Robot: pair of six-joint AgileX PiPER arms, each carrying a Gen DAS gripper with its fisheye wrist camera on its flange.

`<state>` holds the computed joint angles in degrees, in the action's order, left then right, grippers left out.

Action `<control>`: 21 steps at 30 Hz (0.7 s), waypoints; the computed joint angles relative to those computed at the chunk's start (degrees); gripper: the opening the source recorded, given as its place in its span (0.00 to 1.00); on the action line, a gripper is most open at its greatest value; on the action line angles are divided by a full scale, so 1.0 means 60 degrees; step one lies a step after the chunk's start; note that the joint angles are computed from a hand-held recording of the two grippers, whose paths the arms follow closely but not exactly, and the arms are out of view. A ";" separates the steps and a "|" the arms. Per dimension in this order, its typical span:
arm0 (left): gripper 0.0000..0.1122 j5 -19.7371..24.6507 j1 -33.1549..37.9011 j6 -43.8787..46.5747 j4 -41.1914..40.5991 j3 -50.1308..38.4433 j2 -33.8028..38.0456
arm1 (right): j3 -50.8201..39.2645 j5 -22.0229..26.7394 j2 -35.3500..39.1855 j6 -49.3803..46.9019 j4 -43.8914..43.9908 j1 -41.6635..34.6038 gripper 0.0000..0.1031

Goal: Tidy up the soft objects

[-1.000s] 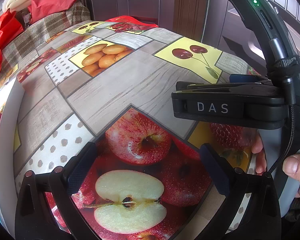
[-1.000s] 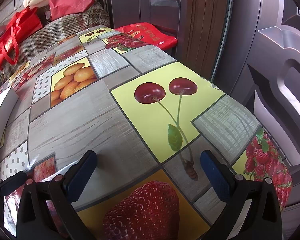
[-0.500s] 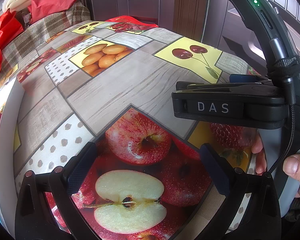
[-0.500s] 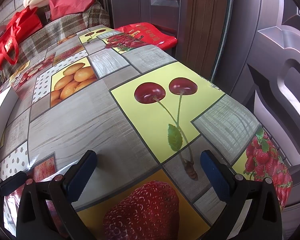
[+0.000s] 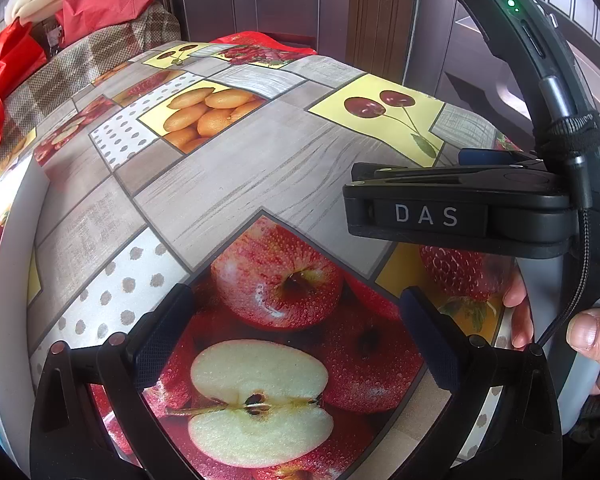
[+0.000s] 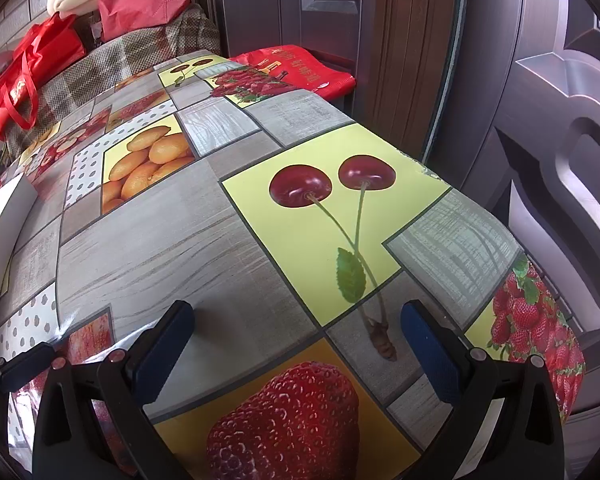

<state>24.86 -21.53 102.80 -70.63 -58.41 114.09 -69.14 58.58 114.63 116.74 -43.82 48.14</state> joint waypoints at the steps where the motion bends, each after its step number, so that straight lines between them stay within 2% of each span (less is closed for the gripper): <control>1: 0.91 0.0000 0.0000 0.0000 0.0000 0.0000 0.0000 | -0.0015 0.0010 0.0005 -0.0016 0.0006 0.0001 1.00; 21: 0.91 0.0002 0.0001 0.0002 -0.0004 0.0000 0.0002 | 0.0011 -0.0133 0.0012 -0.0052 -0.0078 -0.0011 1.00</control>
